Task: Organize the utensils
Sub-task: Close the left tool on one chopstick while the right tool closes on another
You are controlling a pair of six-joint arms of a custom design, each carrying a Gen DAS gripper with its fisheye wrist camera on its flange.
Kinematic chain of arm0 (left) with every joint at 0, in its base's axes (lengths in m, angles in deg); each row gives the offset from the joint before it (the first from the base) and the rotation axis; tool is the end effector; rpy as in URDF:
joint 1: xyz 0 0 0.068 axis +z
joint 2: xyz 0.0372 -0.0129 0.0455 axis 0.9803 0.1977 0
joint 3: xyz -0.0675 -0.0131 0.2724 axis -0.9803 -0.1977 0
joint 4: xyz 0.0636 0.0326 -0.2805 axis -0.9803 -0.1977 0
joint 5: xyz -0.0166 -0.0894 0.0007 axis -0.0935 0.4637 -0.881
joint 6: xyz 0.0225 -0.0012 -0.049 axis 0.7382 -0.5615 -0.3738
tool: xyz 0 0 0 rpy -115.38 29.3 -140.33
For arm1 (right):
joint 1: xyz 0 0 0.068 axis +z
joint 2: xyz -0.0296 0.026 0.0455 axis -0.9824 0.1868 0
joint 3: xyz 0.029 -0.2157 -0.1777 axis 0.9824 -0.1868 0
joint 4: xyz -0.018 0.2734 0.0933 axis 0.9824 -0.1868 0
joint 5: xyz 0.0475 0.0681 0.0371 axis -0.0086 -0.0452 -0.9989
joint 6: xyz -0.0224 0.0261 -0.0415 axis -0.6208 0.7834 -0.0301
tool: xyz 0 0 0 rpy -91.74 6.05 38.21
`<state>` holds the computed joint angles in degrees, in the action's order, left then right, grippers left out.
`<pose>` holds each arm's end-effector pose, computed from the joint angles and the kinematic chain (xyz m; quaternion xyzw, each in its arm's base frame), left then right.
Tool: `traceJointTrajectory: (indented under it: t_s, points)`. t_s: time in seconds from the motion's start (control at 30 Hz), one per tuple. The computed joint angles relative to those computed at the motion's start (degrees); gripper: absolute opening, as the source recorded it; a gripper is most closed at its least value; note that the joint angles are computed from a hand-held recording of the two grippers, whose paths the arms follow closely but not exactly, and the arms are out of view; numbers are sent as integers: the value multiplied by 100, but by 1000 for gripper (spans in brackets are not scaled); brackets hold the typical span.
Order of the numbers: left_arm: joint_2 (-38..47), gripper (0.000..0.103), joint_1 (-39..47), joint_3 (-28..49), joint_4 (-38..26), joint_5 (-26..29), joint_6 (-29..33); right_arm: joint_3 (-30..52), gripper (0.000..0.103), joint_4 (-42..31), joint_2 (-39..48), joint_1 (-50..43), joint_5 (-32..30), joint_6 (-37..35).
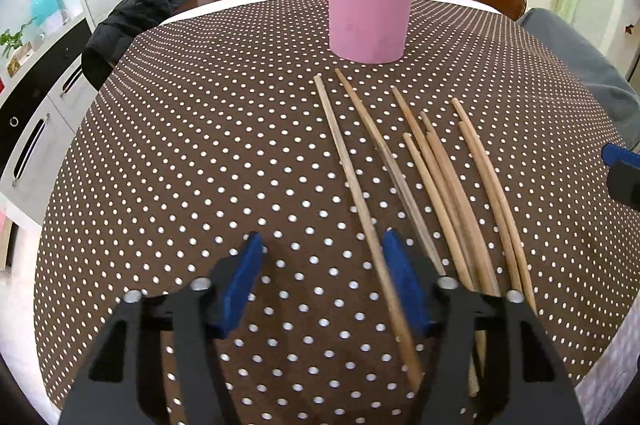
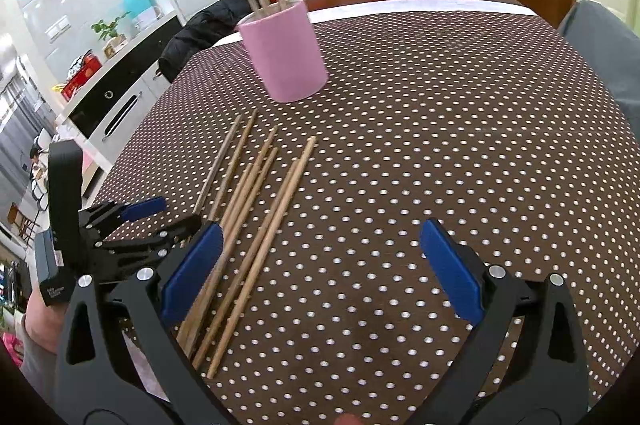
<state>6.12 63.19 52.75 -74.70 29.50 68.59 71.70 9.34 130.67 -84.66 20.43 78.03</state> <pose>0.2903 -0.0747 0.0868 0.0427 0.9538 0.0096 0.2971 0.3012 -0.0115 0.1236 -0.1000 0.9148 0.1966 0.3384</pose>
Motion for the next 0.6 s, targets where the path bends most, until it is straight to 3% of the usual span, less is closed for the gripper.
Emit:
traceJointTrajectory:
  t_s: [0.2,0.27,0.37,0.5,0.6]
  points:
    - [137,58,310,238,-56,127,374,163,96,-40,82,413,-103,69]
    - [271,57,477,366,7,309,555,292,92,-62,185,645,-110,88]
    - [439,41,630,463,127,463,641,476,76,-102,380,936,-124,120]
    - [339,40,981,283,277,571,711,865,51,-195,761,1450,-34,131]
    - [329,40,1190,236,337,657,794,1158,46,-249,1044,1827,127,99]
